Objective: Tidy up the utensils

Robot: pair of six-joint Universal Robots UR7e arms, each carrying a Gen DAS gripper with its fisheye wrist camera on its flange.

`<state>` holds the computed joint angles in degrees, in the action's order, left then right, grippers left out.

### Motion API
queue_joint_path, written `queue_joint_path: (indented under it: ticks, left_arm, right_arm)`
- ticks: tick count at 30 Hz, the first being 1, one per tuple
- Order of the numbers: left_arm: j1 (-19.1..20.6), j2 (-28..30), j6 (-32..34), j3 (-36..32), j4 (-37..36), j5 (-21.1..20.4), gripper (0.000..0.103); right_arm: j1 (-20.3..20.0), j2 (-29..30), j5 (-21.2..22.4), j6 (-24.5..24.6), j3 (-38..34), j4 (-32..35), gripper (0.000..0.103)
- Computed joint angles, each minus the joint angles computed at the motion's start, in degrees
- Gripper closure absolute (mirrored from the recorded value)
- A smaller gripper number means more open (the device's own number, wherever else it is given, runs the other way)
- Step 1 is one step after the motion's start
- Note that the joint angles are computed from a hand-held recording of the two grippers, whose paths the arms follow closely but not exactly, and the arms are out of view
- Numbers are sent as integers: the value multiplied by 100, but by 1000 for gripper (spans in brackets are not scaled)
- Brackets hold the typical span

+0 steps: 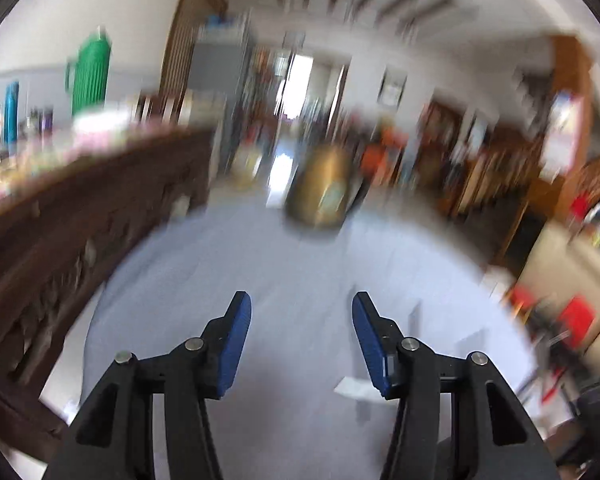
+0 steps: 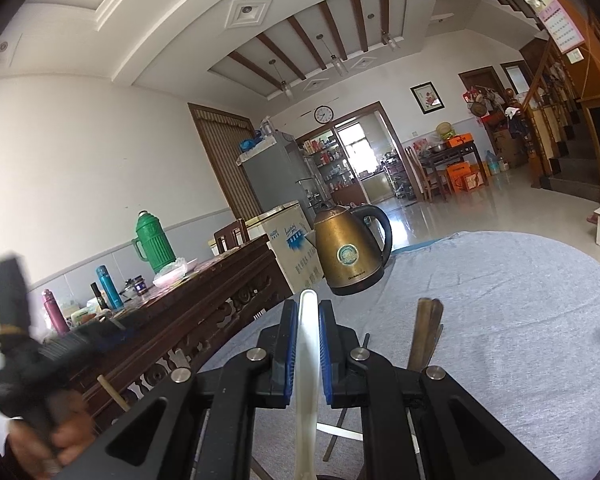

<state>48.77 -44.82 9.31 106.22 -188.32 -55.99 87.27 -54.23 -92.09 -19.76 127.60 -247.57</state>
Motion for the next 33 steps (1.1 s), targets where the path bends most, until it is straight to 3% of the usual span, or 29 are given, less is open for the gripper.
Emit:
queue_joint_path:
  ticks: [4,12,18,25,29,33]
  left_arm:
    - [240,226,-572,-255,864,109,50]
    - [316,430,-906,-453,1446,-277,50]
    - [306,488,-996,-485,1598,-255,50]
    - [346,630,-1071,-637,1774,-195,50]
    - [350,765,-957,-741,1799,-132,50]
    - [379,887,-930,-845,1947,-169,50]
  right_arm:
    - [95,141,-216,-270,-57,-103,91]
    - [93,152,-312,-373,-9,-70,90]
    - [43,-56,-194,-279,178,-134,90]
    - [-332,-574,131,380,488,-573,89]
    - [-776,-903,400,1065,683,-722,85]
    - [-1133,-1108,360,1494,752,-600,80]
